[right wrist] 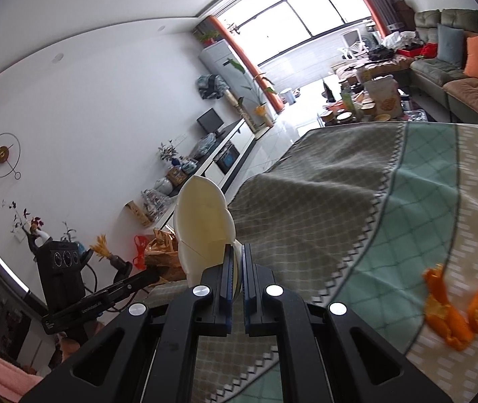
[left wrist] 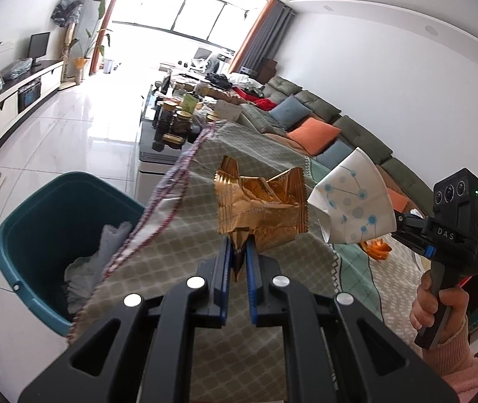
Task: Collect trash
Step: 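Carry the foil bag and paper cup with both tools toward the teal bin, then lower the gold foil bag and white paper cup with both tools over the teal bin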
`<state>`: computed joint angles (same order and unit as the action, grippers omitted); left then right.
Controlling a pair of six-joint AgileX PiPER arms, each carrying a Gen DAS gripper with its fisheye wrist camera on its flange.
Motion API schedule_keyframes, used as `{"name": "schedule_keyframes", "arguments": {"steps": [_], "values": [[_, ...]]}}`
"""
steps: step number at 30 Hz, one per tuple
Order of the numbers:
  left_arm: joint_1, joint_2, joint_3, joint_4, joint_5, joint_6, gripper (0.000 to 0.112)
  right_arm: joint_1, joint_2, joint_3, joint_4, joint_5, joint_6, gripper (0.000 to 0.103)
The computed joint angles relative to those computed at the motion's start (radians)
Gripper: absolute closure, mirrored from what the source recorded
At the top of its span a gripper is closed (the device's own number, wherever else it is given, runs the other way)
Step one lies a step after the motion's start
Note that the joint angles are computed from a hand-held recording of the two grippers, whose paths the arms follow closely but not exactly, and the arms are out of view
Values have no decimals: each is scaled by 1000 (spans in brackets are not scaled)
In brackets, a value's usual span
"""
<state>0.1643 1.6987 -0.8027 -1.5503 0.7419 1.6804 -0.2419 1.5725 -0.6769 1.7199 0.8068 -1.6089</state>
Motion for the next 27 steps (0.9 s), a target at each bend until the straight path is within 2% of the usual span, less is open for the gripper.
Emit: {"name": "schedule_keyframes", "arguments": {"steps": [17, 27], "values": [[125, -15, 7, 10, 11, -11, 102, 161, 73, -95, 11, -50, 17, 98], [180, -9, 3, 7, 6, -17, 102, 240, 109, -177, -22, -82, 81, 98]]}}
